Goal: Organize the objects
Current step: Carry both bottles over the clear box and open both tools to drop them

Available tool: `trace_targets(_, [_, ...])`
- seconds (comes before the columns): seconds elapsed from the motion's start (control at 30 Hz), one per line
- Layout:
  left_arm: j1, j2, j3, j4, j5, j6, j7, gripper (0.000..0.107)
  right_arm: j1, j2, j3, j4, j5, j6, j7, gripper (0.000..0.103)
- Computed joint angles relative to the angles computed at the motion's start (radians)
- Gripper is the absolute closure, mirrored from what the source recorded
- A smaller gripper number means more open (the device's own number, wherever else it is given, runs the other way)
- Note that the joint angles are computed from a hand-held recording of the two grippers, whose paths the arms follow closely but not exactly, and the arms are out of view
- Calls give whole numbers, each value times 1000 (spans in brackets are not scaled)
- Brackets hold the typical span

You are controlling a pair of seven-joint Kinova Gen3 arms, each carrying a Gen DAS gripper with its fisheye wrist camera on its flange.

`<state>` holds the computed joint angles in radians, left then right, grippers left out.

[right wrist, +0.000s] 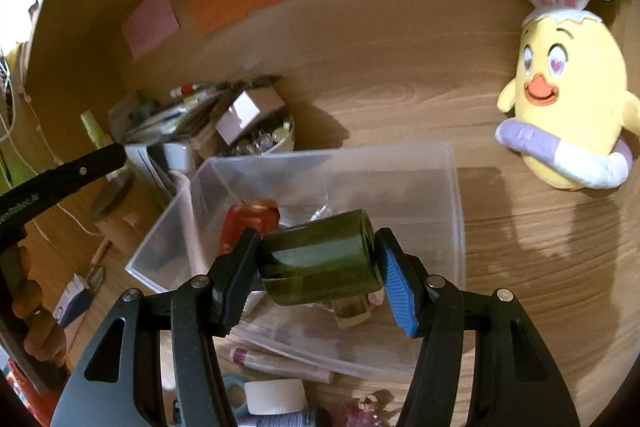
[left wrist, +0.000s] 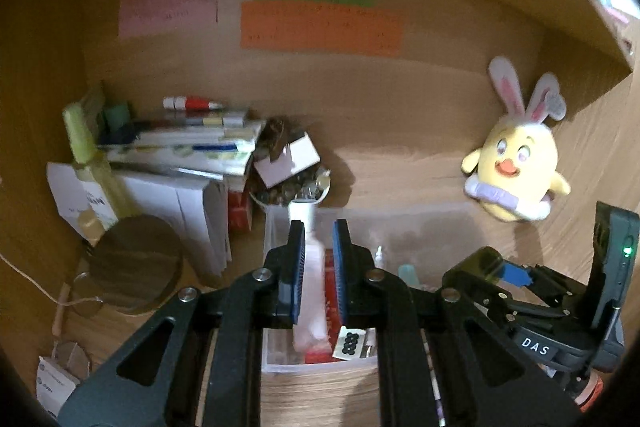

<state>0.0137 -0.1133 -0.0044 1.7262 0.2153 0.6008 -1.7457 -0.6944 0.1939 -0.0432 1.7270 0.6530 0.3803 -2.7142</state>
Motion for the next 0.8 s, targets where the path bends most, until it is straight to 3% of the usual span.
trace_targets(0.1, [3, 25, -7, -4, 24, 17, -27, 95, 7, 23, -12, -21, -19, 22, 33, 48])
trace_targets(0.23, [1, 44, -8, 0, 61, 37, -75, 94, -50, 46, 14, -49, 51, 90, 1, 48])
trace_targets(0.5, [-14, 52, -15, 17, 148, 89, -176, 93, -63, 64, -3, -75, 93, 151, -5, 47])
trace_targets(0.6, [-18, 41, -15, 33, 163, 89, -197, 81, -64, 67, -11, -87, 89, 177, 10, 47])
trace_targets(0.67, [-18, 28, -14, 49, 162, 81, -201, 64, -66, 67, -14, -91, 89, 188, 15, 43])
trace_targets(0.8, [-13, -6, -11, 81, 137, 48, -185, 49, -108, 55, -5, -87, 172, 229, -48, 34])
